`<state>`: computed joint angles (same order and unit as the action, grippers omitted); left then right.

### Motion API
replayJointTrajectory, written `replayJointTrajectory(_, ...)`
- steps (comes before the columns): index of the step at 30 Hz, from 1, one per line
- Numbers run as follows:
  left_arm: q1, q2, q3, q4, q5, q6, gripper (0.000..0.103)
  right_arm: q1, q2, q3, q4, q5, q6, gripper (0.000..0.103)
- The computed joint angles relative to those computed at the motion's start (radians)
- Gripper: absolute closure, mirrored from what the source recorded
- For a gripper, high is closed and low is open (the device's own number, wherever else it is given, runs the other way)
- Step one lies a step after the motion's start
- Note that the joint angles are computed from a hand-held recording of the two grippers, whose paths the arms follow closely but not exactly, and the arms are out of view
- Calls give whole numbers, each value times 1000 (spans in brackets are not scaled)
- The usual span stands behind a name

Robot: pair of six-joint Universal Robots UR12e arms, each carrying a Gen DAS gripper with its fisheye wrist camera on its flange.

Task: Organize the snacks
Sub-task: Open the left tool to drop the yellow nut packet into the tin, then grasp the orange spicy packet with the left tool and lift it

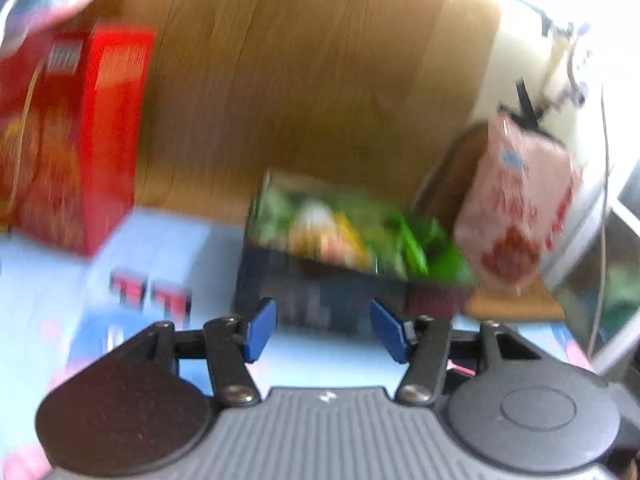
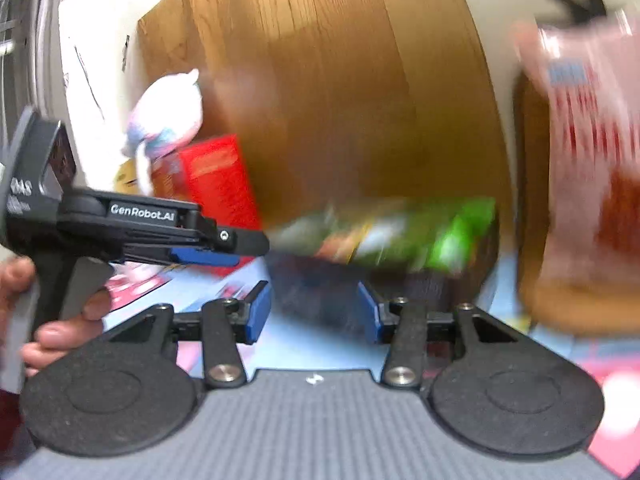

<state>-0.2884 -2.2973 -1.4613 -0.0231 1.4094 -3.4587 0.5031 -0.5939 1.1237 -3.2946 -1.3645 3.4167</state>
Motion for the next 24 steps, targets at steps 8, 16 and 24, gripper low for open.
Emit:
replayJointTrajectory(8,-2,43,-136,13,-54,-67,57,-12,-74,173,42,178,262,53)
replayJointTrajectory(16,-16,15,-154,157,-7,-45,59,7,-20,70,97,209,291,65)
replayJointTrajectory(24,14,5,-158,205,-107,-141,54,6,-5,60,58,175,316,85)
